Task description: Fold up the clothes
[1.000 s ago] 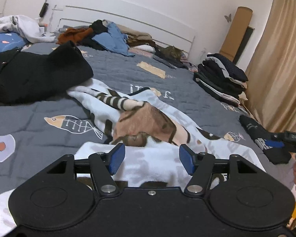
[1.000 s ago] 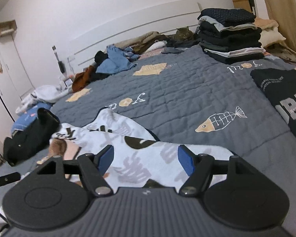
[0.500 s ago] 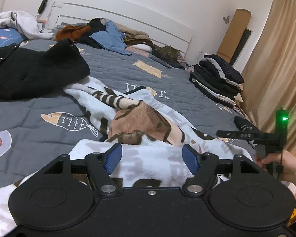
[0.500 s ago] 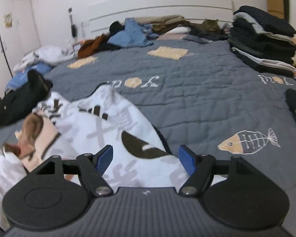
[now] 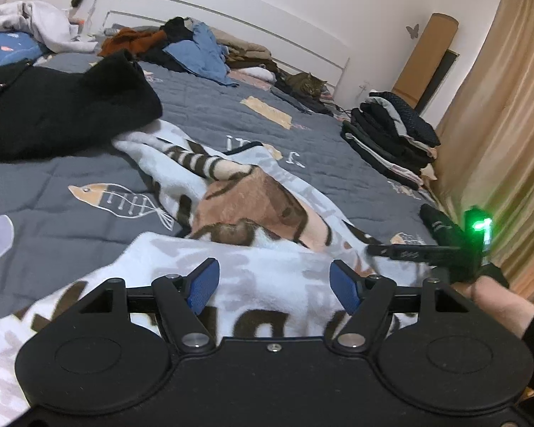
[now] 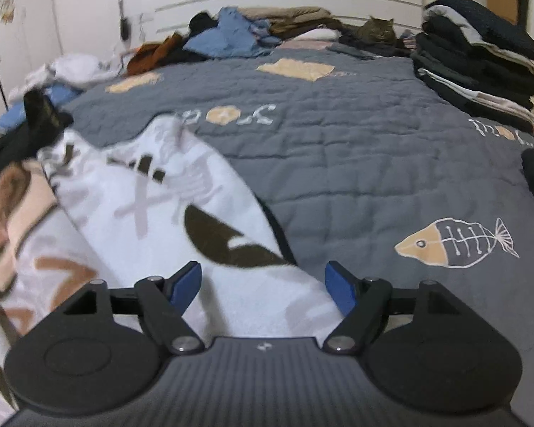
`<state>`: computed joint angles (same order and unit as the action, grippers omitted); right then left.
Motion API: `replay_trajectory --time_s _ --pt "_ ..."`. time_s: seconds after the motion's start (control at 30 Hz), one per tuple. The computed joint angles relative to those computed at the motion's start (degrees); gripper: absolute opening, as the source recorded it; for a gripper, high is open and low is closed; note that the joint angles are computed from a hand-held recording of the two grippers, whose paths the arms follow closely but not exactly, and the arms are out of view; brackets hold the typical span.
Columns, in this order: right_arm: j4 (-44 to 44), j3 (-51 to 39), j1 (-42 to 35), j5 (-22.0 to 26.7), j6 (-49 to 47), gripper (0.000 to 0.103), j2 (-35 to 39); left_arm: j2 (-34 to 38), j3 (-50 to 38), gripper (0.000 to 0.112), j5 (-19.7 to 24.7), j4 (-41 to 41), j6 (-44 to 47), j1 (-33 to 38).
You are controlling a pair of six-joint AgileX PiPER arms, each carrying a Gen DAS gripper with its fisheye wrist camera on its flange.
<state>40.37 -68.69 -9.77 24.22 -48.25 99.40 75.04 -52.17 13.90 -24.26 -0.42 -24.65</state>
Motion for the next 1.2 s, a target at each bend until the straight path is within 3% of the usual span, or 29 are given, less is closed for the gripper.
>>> replay_trajectory --time_s 0.1,0.17,0.2,0.23,0.3,0.53,0.7,0.97,1.1,1.2 --pt "0.64 1.03 0.55 -0.92 -1.56 0.073 0.40 -0.50 0.33 0.068 -0.31 2.16 -1.83 -0.50" --pt "2.83 1.43 0.19 -0.60 -1.98 0.056 -0.13 -0.79 0.56 0.068 -0.32 2.18 -1.89 -0.45" --pt "3.53 1.18 -0.09 0.20 -1.58 0.033 -0.31 -0.84 0.58 0.068 -0.33 3.07 -2.79 -0.32" --pt "3.51 0.37 -0.36 1.43 -0.18 0.016 -0.41 -0.88 0.59 0.068 -0.33 3.99 -3.71 -0.19" --pt "4.10 -0.83 -0.98 4.16 1.78 0.007 -1.17 -0.95 0.61 0.068 -0.33 5.78 -5.53 0.07" --pt "11.28 -3.18 -2.82 16.22 -0.71 0.005 -3.99 -0.76 0.06 0.068 -0.22 9.12 -9.24 0.50" --pt "11.93 -1.02 -1.58 18.44 -2.17 0.005 -8.49 -0.76 -0.14 0.068 -0.13 9.93 -9.95 0.69" --pt "22.44 0.06 -2.35 32.48 -8.29 0.005 -12.69 -1.05 -0.36 0.068 -0.03 11.14 -11.86 1.80" --pt "20.71 -2.83 0.72 41.22 -10.70 0.004 -11.61 -0.85 -0.78 0.068 0.29 13.47 -14.80 2.18" --pt "14.79 -4.75 4.83 42.37 -9.24 0.005 -10.48 -0.51 -1.04 0.068 0.78 14.92 -16.35 2.23"
